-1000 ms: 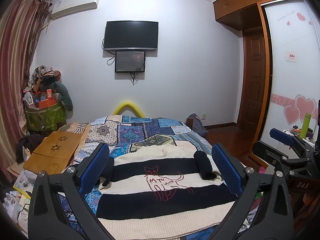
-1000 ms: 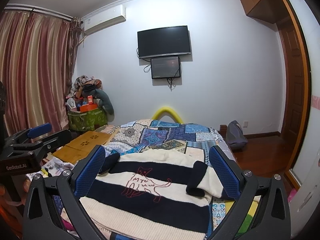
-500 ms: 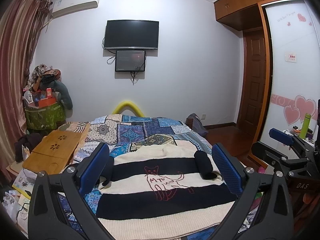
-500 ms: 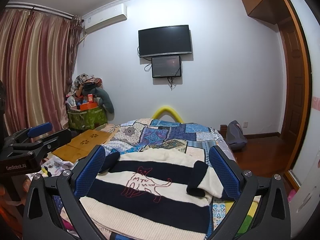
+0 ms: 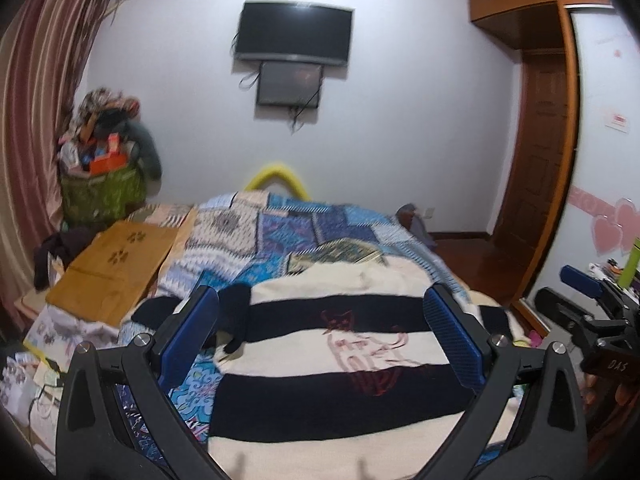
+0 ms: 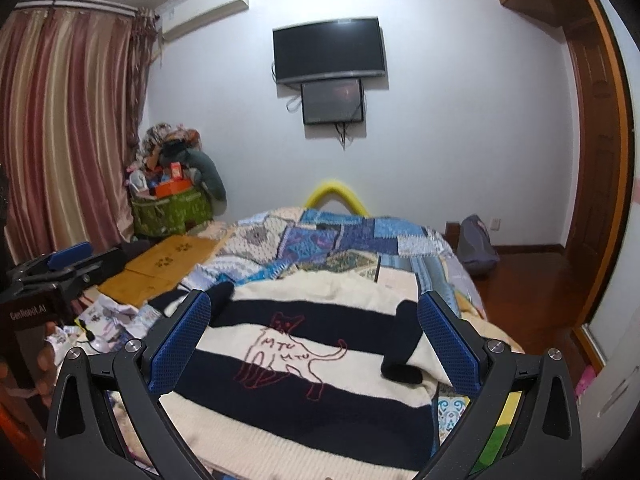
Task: Fold small clothes
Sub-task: 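Grasp the sweater sleeve with the right tool while the left tool grasps the other sleeve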
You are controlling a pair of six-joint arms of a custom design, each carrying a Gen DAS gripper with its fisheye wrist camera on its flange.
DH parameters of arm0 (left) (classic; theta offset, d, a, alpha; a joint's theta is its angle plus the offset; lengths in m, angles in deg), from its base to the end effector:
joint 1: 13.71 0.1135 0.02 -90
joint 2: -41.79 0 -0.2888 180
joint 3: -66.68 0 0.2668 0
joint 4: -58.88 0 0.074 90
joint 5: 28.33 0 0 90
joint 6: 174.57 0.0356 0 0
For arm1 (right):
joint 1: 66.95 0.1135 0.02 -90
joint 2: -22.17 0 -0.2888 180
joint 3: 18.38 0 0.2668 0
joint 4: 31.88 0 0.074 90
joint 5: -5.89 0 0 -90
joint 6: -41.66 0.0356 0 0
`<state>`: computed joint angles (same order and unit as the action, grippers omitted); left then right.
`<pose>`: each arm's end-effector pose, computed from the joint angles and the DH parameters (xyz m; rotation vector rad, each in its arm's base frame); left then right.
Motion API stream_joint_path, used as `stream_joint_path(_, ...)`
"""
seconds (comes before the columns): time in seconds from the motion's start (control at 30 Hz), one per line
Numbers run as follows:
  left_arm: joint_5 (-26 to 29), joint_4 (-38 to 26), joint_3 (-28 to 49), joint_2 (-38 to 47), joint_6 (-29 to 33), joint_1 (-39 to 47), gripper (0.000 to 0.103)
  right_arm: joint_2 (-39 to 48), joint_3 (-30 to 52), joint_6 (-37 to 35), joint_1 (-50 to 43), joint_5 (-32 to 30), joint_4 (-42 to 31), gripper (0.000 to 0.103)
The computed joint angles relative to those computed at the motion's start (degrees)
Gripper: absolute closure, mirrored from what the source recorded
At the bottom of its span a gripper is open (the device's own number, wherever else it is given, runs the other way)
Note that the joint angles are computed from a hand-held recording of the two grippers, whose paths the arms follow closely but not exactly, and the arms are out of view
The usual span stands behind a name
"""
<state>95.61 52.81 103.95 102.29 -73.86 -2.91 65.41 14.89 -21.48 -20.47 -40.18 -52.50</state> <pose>0.2132 0.0204 0.2090 0.3518 1.9776 -0.3768 0.1268 0.0977 0.2144 0.1069 1.9432 0.0326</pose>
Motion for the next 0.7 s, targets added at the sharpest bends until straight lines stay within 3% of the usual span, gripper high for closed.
stream_joint_path(0.13,-3.20,5.01,5.24,13.93,-0.04,1.21,0.000,5.43,-1.07,-4.13,-9.10,-9.33,7.92,0.000)
stream_joint_path(0.3,-7.33,4.66,16.68,32.56,-0.41,3.09,0.000,15.96,-0.01,-8.12,-18.13,-17.82,16.70,0.000)
stream_joint_path(0.53,-14.24,-1.59,35.68,54.03,-1.10,5.23,0.000,31.71,5.34,-13.01,-25.60,-25.14,23.64,0.001)
stream_joint_path(0.63,-16.17,-5.62,43.97,61.78,-2.14,5.84,0.000,37.52,7.84,-14.14,-27.71,-26.71,25.02,0.008)
stream_joint_path(0.7,-17.28,-9.62,50.86,67.66,-3.13,6.19,0.006,42.00,10.08,-14.99,-29.32,-28.06,25.40,0.008)
